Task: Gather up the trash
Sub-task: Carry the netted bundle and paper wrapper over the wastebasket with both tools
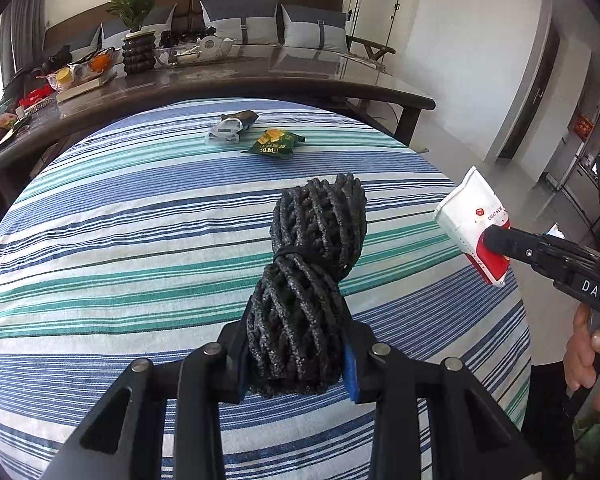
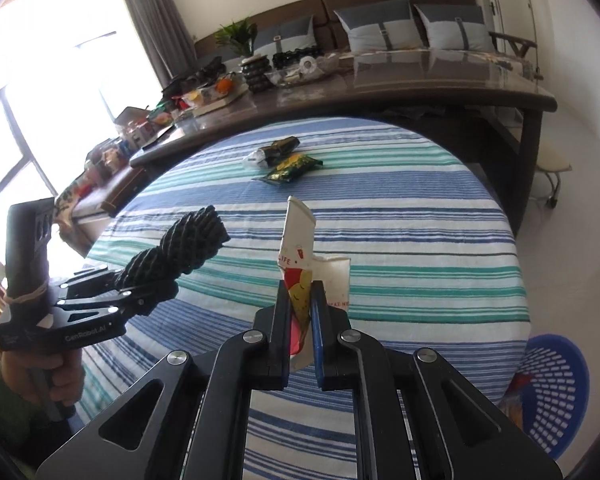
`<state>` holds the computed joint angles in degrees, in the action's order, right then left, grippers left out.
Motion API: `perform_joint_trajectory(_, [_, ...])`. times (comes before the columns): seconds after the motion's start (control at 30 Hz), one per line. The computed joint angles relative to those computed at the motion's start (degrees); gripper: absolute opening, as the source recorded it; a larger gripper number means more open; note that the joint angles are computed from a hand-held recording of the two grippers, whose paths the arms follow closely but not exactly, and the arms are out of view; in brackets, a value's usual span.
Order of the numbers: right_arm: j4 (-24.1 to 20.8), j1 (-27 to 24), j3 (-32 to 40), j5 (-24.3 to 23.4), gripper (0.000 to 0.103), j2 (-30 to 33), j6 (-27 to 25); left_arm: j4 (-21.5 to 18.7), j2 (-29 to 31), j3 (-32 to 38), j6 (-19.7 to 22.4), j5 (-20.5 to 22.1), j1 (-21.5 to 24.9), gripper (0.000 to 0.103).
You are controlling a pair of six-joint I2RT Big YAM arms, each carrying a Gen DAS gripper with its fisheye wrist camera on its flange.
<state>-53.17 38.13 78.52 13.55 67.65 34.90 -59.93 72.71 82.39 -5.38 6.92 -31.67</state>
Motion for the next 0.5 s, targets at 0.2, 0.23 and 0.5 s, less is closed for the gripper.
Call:
perform_joint_trajectory(0.2, [-0.4, -0.2, -1.6, 0.4, 0.008, -3.0, 0.9, -0.5, -0.6, -0.5, -2.5, -2.0, -4.6, 0.033])
perform_joint_trajectory(0.23, [-0.5, -0.2, -2.0, 0.4, 0.008, -3.7, 1.0, -0.6, -0.6, -0.4, -2.9, -2.1, -5.1, 0.033])
perform_joint_trajectory(0.5, [-1.9, -1.0, -5.3, 1.8, 0.008, -9.1, 3.0, -0.5, 0.0, 2.1, -6.5, -3.5, -10.7, 0.033])
